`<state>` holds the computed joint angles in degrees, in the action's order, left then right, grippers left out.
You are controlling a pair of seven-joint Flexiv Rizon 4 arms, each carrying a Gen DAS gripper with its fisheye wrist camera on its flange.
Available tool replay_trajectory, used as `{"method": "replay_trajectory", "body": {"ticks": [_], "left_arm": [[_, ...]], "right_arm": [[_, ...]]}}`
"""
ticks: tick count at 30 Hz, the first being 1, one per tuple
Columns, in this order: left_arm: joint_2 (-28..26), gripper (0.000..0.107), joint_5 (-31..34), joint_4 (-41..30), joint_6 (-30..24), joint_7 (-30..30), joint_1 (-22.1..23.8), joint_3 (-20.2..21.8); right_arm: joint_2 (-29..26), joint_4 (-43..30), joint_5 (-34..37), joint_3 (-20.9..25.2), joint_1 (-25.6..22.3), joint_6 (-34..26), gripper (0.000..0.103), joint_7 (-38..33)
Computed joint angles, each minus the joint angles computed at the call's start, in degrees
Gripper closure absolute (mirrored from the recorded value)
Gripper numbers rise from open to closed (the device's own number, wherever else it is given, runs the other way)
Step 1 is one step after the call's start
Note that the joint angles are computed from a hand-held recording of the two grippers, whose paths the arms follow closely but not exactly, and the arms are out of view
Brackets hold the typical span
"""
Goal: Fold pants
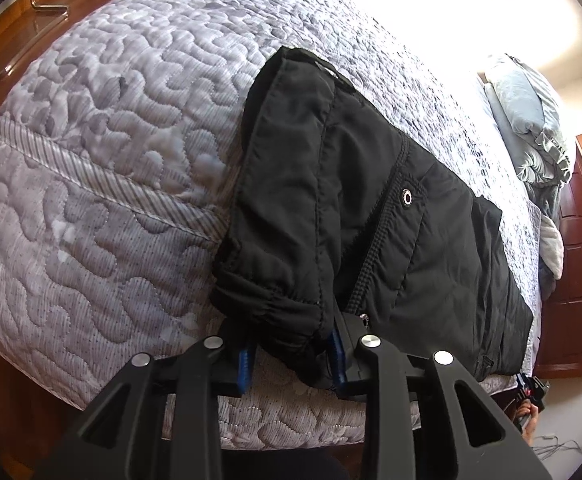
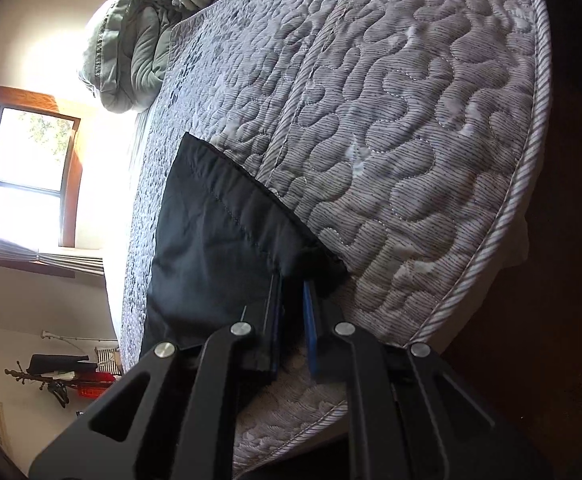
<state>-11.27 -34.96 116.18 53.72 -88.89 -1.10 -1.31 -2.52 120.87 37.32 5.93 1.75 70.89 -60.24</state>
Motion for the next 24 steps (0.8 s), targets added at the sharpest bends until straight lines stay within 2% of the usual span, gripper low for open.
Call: {"method": "replay_trajectory", "body": {"ticks": [2, 4, 7, 8, 10, 11, 16, 22, 24], "left_arm": [[0.13, 0.075, -0.29, 0.38, 0.34, 0.39, 0.04, -0.01], [0.42, 0.068, 0.04, 0.68, 0.74, 0.86, 0.06, 0.14], [1.80, 0.058, 0.15, 1.86, 2.46, 1.59, -0.11, 0.38], [2.45, 0.052, -0.26, 2.35, 3.03, 2.03, -0.17, 0.38], [4.10, 0.021, -0.69, 3.75, 6.00, 2.27, -0.79, 0.46], [4.86, 0.018, -1.46, 4.43, 7.66, 2.81, -1.12, 0.35], [7.03, 0.008, -8.75, 7.04, 12.56, 7.16, -3.23, -0.72], [5.78, 0.008, -5.66, 6.73, 12.19, 2.34, -4.21, -0.31], [5.51, 0.008, -3.69, 6.76, 12.05, -0.26, -4.20, -0.01]], "right_arm": [[0.80, 0.68, -0.76, -0.05, -0.01, 0.42, 0.082, 1.16], [2.02, 1.54, -0.36, -0.09, -0.02, 1.72, 0.069, 1.53], [4.11, 2.39, 1.23, -0.72, 0.18, 1.41, 0.067, 0.39], [4.69, 2.64, 1.66, -0.96, 0.34, 1.14, 0.062, 0.03], [5.64, 2.95, 3.92, -1.53, 0.86, 1.34, 0.052, -1.80], [5.79, 2.84, 5.66, -1.84, 1.24, 1.65, 0.047, -3.04], [4.29, 1.84, 11.06, -2.09, 2.71, 3.12, 0.040, -6.84], [1.15, -0.04, 14.84, -1.06, 2.08, 4.30, 0.040, -9.17], [0.46, -1.07, 17.77, -0.69, 1.29, 3.98, 0.040, -12.19]]}}
